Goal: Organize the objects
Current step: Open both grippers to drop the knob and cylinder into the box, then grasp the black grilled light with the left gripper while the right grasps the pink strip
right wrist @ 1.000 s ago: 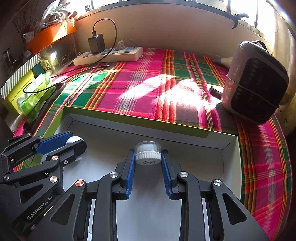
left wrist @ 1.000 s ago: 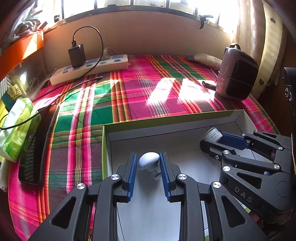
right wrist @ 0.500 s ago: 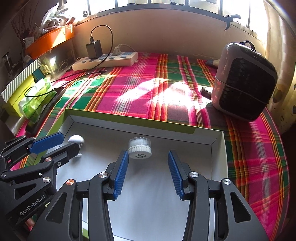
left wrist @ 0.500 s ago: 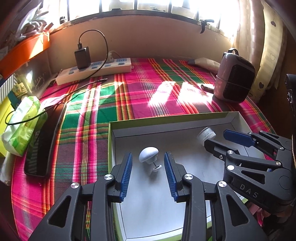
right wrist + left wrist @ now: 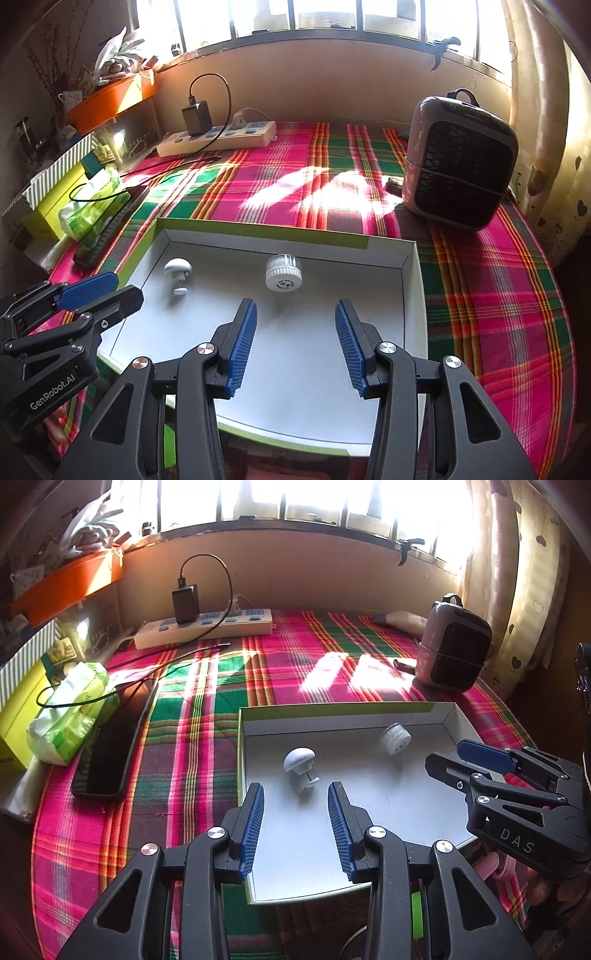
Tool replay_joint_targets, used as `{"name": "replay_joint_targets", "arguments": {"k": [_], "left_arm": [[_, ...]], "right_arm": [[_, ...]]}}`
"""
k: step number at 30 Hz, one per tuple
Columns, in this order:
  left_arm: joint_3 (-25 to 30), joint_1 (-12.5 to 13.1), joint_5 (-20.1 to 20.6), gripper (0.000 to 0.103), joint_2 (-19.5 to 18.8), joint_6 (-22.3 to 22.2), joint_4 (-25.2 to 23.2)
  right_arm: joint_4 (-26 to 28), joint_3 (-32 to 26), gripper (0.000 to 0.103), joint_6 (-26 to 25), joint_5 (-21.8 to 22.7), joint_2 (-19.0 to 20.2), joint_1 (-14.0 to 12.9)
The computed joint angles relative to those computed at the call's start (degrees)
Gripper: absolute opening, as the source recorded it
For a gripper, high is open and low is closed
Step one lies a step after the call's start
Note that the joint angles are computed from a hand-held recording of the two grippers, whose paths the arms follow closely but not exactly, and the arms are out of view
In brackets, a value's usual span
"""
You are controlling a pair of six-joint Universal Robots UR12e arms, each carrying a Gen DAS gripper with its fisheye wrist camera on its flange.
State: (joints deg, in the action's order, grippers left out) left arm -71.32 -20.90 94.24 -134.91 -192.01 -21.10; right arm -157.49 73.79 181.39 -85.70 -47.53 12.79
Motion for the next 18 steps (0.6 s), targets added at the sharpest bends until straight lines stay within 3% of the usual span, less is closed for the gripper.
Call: {"name": "replay_joint_targets", "arguments": {"k": [18], "left_arm": [[-10.39, -0.44, -0.98, 0.037, 5.2, -3.46, 7.46]], "right_arm": [[-9.27, 10.57, 0.046, 2.05, 0.17, -5.41, -0.59]]}}
